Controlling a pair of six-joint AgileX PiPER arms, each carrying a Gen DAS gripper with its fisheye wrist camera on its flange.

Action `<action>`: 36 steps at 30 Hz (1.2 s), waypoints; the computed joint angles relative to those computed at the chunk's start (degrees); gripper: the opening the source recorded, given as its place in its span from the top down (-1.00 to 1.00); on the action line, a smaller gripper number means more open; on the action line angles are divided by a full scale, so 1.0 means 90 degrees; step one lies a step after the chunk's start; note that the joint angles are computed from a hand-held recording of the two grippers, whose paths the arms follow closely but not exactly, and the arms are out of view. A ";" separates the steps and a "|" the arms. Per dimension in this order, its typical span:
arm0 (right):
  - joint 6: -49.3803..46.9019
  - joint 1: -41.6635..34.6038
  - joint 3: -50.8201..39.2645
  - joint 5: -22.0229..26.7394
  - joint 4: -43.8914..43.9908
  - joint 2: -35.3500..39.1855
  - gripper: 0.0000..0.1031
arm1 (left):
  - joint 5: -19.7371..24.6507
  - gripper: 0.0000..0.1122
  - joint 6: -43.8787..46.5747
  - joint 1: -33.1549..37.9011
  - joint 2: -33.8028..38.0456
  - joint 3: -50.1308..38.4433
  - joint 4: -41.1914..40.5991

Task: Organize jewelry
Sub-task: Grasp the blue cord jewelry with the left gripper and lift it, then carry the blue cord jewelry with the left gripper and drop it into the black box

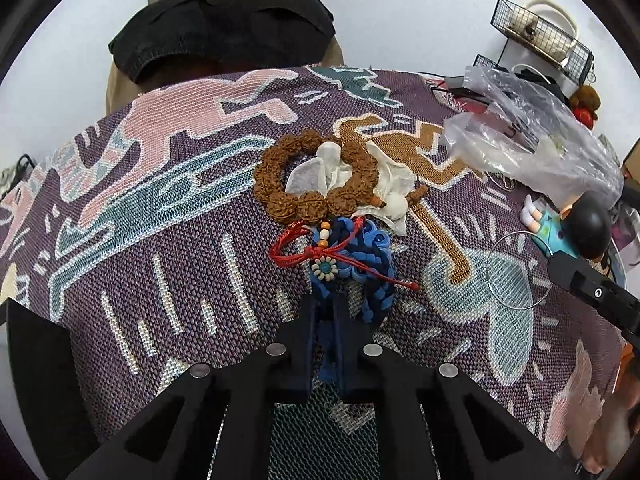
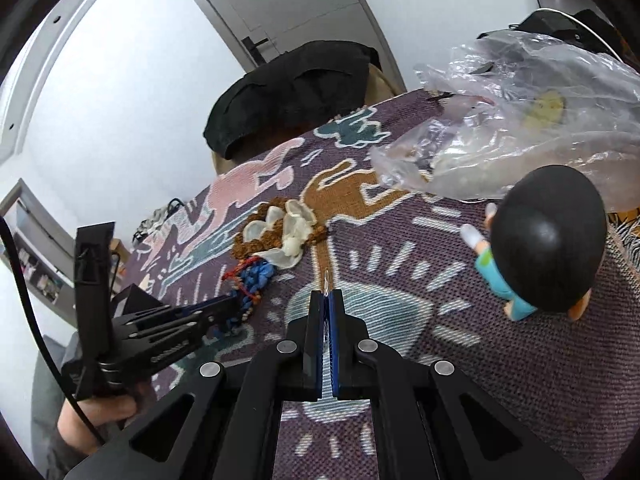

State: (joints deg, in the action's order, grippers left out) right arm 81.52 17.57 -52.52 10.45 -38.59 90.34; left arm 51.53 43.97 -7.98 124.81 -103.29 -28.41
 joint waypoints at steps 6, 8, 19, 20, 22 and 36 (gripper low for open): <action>0.0131 0.0140 -0.0094 0.0087 -0.0112 -0.0090 0.93 | -0.0061 0.89 0.0366 0.0237 -0.0421 0.0207 -0.0354; 0.0204 0.0225 -0.0158 0.0196 -0.0189 -0.0123 0.93 | 0.0052 0.89 0.0452 0.0369 -0.0605 0.0142 -0.0507; -0.0063 0.0694 -0.0824 0.0713 -0.0066 -0.0133 0.93 | 0.0599 0.89 0.0828 0.1055 -0.1333 -0.0301 -0.1163; -0.0108 0.0752 -0.0918 0.0781 -0.0045 -0.0112 0.93 | 0.0670 0.89 0.0862 0.1163 -0.1371 -0.0357 -0.1237; -0.0156 0.0876 -0.1111 0.0914 -0.0035 -0.0050 0.93 | 0.0790 0.89 0.0919 0.1357 -0.1414 -0.0462 -0.1350; -0.0862 0.1647 -0.2771 0.1739 0.0316 0.0805 0.93 | 0.1488 0.89 0.1165 0.2629 -0.0957 -0.1286 -0.1805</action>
